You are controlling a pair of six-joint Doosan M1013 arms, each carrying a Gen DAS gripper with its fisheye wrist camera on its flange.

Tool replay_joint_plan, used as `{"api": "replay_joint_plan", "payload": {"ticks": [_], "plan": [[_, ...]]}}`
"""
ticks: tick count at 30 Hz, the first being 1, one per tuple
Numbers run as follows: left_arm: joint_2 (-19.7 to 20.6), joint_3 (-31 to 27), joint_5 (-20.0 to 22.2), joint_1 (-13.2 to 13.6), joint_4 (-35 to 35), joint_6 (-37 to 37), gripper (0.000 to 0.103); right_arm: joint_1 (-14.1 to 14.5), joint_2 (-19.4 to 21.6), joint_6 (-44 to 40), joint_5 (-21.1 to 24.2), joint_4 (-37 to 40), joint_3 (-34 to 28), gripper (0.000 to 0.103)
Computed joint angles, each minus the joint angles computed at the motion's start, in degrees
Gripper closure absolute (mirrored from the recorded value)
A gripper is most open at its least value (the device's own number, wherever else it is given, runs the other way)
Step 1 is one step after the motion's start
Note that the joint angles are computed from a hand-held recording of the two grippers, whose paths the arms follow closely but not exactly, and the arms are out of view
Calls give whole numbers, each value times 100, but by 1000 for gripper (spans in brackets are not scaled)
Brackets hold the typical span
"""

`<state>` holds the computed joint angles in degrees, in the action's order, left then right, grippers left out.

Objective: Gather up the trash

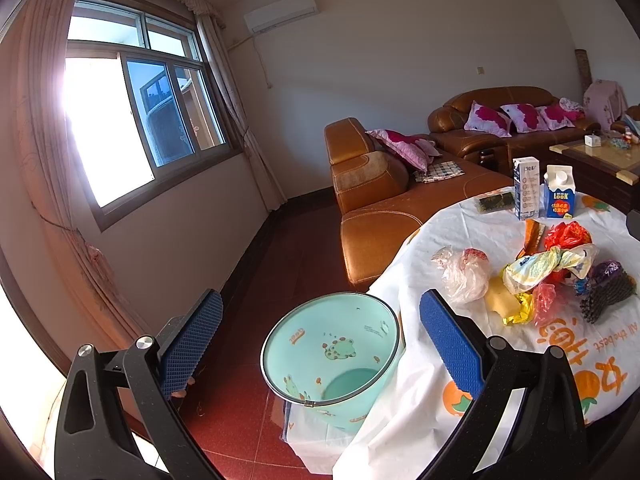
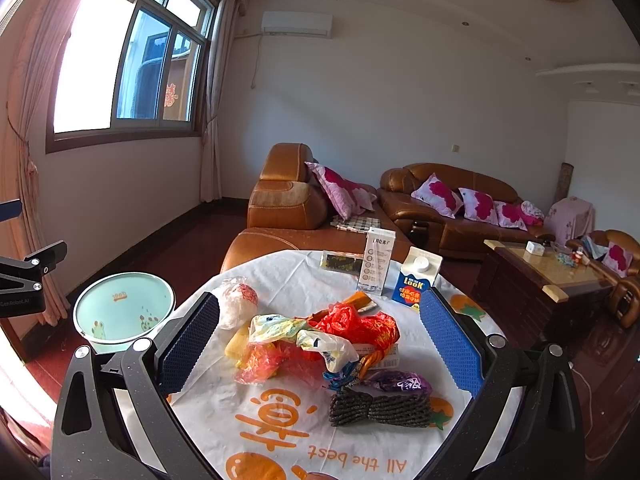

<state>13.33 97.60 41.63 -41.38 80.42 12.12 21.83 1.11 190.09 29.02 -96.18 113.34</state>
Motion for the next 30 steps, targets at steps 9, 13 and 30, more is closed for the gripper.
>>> {"api": "replay_joint_plan", "payload": {"ticks": [9, 13, 30], "plan": [[-6, 12, -8, 9, 17, -26, 6, 4, 18, 59, 0, -61, 12, 5], [-8, 15, -2, 10, 20, -28, 6, 15, 29, 81, 8, -82, 26, 5], [9, 5, 10, 16, 3, -13, 6, 30, 47, 71, 10, -74, 23, 5]]}}
